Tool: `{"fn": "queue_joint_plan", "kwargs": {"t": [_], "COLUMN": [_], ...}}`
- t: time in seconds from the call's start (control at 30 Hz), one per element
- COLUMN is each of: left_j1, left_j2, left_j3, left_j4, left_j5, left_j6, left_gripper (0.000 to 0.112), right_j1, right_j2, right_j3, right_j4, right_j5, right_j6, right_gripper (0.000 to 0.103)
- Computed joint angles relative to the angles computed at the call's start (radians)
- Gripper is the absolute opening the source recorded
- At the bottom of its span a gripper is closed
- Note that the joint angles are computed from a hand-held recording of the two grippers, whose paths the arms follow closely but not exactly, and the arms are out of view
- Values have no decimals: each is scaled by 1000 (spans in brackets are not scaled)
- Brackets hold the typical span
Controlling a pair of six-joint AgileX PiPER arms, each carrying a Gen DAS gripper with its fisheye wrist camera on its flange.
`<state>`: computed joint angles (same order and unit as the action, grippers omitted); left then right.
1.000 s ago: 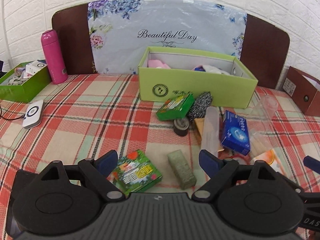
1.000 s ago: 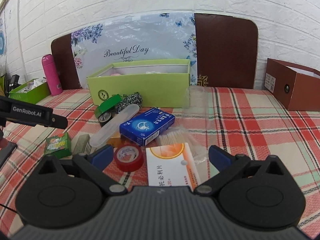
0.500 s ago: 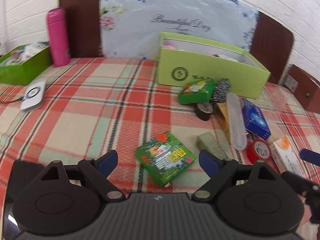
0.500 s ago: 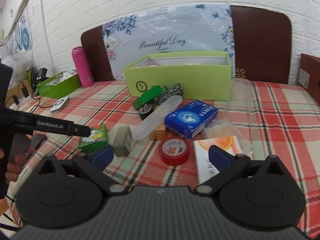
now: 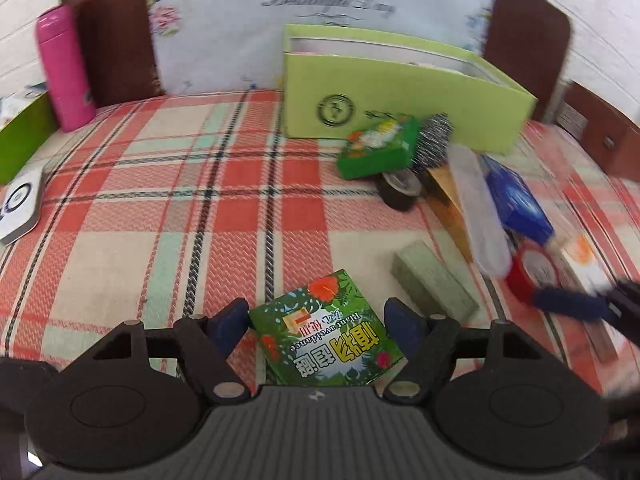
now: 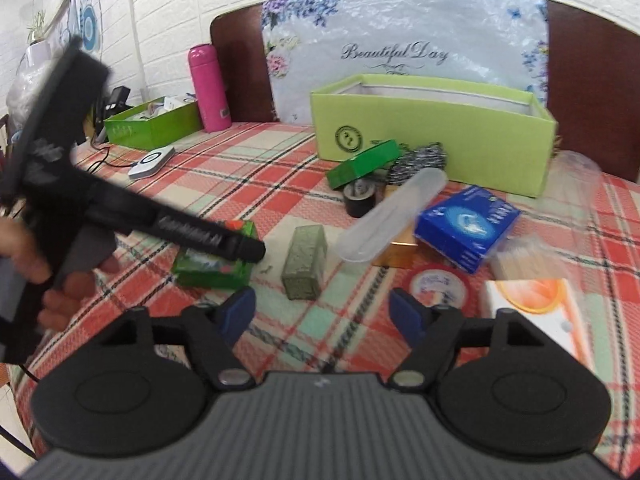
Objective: Organize objects
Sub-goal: 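Grasp the green printed packet with the left tool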
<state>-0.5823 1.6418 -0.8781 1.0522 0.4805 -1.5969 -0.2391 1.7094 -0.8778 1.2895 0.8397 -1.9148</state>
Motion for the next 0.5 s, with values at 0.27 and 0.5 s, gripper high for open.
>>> {"fn": "queue_joint_plan", "kwargs": {"t": [0.27,0.5], "left_j1": [-61,-124], "left_j2": [-88,-86], "left_j3": [62,48], "left_j4": [-85,-106], "left_j5": [183,247], "left_j6": [-92,-139], "left_gripper": [79,80], "right_j1": [112,-2], "right_j2": [54,-30], "right_j3": [-37,9], "right_j4": [-5,-160], "right_j5": [-65,27], "right_j6": [18,9], "right_gripper": [22,25]}}
